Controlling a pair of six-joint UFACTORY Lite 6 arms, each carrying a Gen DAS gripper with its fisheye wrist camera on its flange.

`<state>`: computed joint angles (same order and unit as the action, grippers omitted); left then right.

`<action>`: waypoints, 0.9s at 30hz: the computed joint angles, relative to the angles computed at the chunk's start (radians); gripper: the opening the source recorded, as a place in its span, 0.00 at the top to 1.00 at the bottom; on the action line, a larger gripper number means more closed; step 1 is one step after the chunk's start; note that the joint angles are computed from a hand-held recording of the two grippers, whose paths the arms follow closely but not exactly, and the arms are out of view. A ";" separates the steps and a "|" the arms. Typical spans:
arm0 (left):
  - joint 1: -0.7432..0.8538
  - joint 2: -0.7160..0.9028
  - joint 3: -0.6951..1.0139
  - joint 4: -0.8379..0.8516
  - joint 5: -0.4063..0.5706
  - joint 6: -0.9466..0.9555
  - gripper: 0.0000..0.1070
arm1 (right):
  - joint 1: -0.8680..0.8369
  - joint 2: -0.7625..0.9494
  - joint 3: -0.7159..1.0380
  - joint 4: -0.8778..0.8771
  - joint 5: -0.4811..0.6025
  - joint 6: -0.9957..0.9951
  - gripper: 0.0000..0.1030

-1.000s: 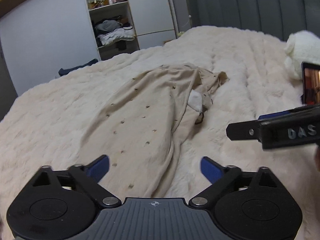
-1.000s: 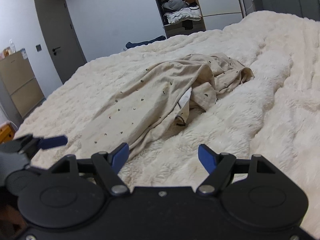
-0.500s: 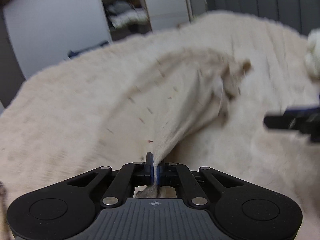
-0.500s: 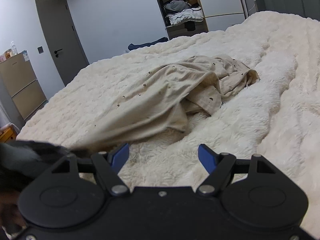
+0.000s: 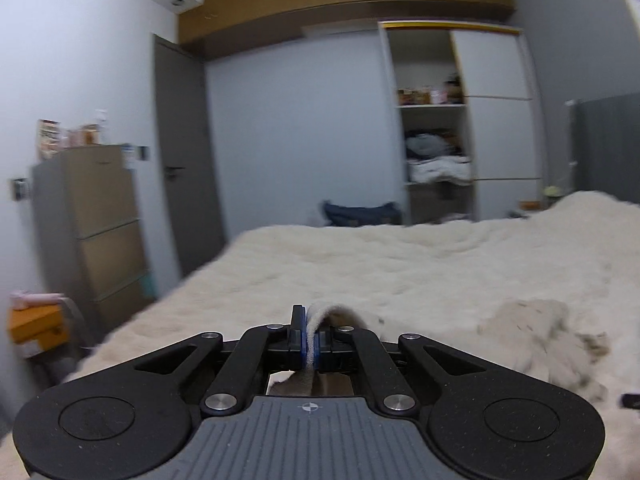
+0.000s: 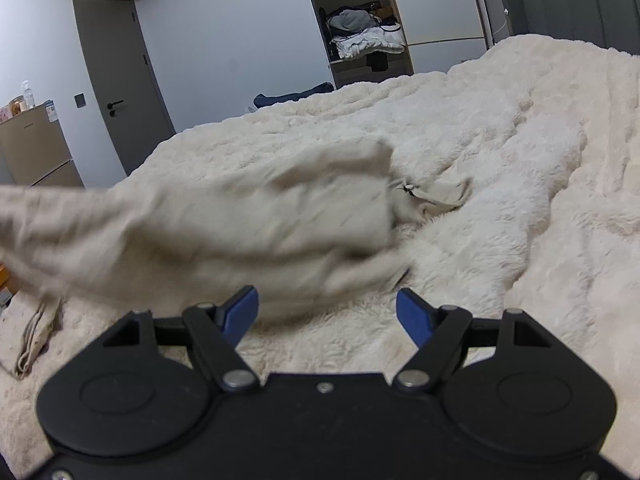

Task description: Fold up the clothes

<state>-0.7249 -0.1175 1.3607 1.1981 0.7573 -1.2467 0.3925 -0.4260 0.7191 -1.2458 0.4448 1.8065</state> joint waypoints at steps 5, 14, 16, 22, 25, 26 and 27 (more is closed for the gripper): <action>-0.120 0.036 -0.087 -0.059 -0.076 0.013 0.35 | -0.002 0.021 0.011 0.000 -0.010 0.006 0.28; -0.249 0.353 0.131 -0.152 -0.184 0.184 0.06 | -0.030 -0.020 -0.012 0.019 -0.012 -0.014 0.28; -0.245 0.417 0.166 -0.245 -0.241 0.232 0.04 | -0.043 -0.051 -0.038 0.019 -0.029 0.009 0.27; -0.248 0.647 0.309 -0.269 -0.266 0.314 0.04 | -0.108 -0.100 -0.070 0.055 -0.107 0.008 0.27; -0.258 0.763 0.403 -0.253 -0.258 0.346 0.04 | -0.123 -0.110 -0.077 0.063 -0.130 0.003 0.27; -0.262 0.787 0.416 -0.212 -0.253 0.335 0.04 | -0.124 -0.110 -0.076 0.064 -0.134 -0.001 0.27; -0.266 0.811 0.429 -0.167 -0.247 0.321 0.04 | -0.124 -0.110 -0.075 0.066 -0.139 -0.005 0.27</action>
